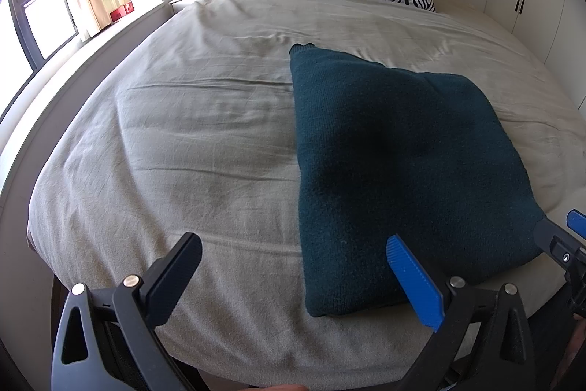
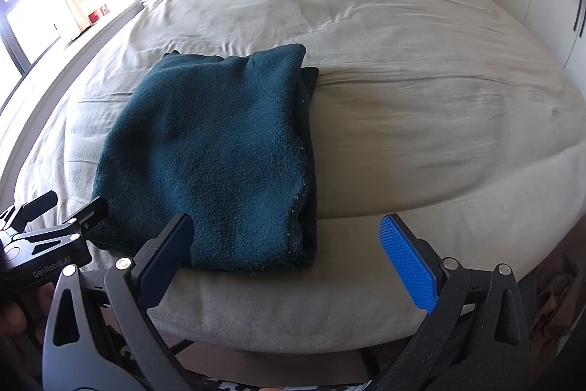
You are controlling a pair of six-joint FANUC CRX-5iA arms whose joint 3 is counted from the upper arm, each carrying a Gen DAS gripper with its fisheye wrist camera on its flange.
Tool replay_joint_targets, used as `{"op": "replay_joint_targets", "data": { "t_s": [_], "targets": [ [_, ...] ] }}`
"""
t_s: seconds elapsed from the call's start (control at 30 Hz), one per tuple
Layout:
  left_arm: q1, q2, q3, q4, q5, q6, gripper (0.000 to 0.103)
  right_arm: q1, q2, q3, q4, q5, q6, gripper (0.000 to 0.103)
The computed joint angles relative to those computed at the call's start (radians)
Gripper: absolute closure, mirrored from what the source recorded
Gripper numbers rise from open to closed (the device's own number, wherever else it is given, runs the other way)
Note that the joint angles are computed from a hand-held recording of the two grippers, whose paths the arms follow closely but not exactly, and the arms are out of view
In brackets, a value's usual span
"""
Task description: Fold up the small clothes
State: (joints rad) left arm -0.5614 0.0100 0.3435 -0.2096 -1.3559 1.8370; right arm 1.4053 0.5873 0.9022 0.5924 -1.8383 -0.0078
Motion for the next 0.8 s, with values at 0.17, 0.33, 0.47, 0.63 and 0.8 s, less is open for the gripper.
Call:
{"op": "replay_joint_targets", "data": {
  "t_s": [0.17,0.33,0.47,0.63,0.8],
  "targets": [
    [-0.001,0.0,-0.003,0.001,0.002,0.0,0.0,0.0,0.002,0.003,0.0,-0.003,-0.001,0.0],
    [0.0,0.0,-0.001,0.001,0.001,-0.001,0.0,0.001,-0.001,-0.001,-0.001,-0.001,-0.003,0.0],
    [0.0,0.001,-0.001,0.002,-0.001,-0.002,0.0,0.001,-0.003,-0.005,-0.002,0.001,-0.004,0.0],
    [0.004,-0.005,-0.012,0.009,0.01,-0.004,0.0,0.002,-0.003,-0.005,-0.003,0.002,-0.009,0.0],
    [0.003,-0.018,-0.025,0.005,0.028,-0.012,0.0,0.002,-0.011,-0.018,-0.007,0.008,-0.017,0.0]
  ]
}}
